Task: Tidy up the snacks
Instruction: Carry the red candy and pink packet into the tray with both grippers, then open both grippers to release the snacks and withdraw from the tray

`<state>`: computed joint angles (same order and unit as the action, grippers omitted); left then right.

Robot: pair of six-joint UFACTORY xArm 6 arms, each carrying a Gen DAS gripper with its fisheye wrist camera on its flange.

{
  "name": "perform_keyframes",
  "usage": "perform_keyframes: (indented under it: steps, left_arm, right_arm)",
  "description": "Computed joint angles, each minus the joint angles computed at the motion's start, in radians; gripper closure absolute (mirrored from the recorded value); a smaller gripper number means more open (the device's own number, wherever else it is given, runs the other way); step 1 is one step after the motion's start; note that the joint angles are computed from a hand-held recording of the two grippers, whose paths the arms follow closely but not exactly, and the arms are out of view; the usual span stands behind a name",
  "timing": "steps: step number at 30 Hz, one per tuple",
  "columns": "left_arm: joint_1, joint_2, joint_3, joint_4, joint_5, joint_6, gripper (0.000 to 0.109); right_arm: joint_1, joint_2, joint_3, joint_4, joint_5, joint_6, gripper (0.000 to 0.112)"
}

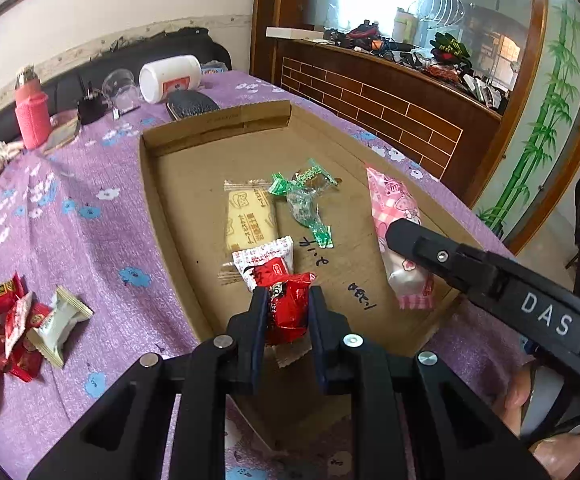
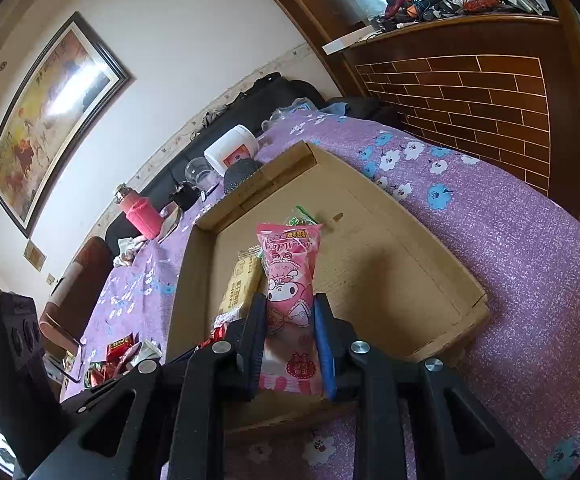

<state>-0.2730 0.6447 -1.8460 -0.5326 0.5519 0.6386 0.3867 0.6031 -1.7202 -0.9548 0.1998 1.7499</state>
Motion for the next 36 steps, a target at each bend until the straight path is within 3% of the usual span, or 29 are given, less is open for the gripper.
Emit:
perform_keyframes:
  steps: [15, 19, 26, 30, 36]
  left_arm:
    - [-0.018, -0.039, 0.083, 0.040, -0.113, 0.017, 0.088]
    - [-0.022, -0.047, 0.098, 0.037, -0.136, 0.027, 0.078]
    - [-0.027, -0.058, 0.120, 0.033, -0.172, 0.048, 0.074]
    - [-0.030, -0.065, 0.131, 0.021, -0.192, 0.058, 0.064]
    - [-0.029, -0.067, 0.133, 0.022, -0.195, 0.059, 0.064]
  right_arm:
    - [0.003, 0.003, -0.006, 0.006, 0.015, -0.005, 0.087]
    - [0.003, 0.002, -0.005, 0.009, 0.017, -0.012, 0.086]
    - [0.003, 0.003, -0.005, 0.007, 0.020, -0.010, 0.085]
    - [0.002, 0.000, -0.002, -0.015, 0.018, 0.007, 0.085]
    - [0.001, -0.005, 0.002, -0.029, 0.017, 0.017, 0.083]
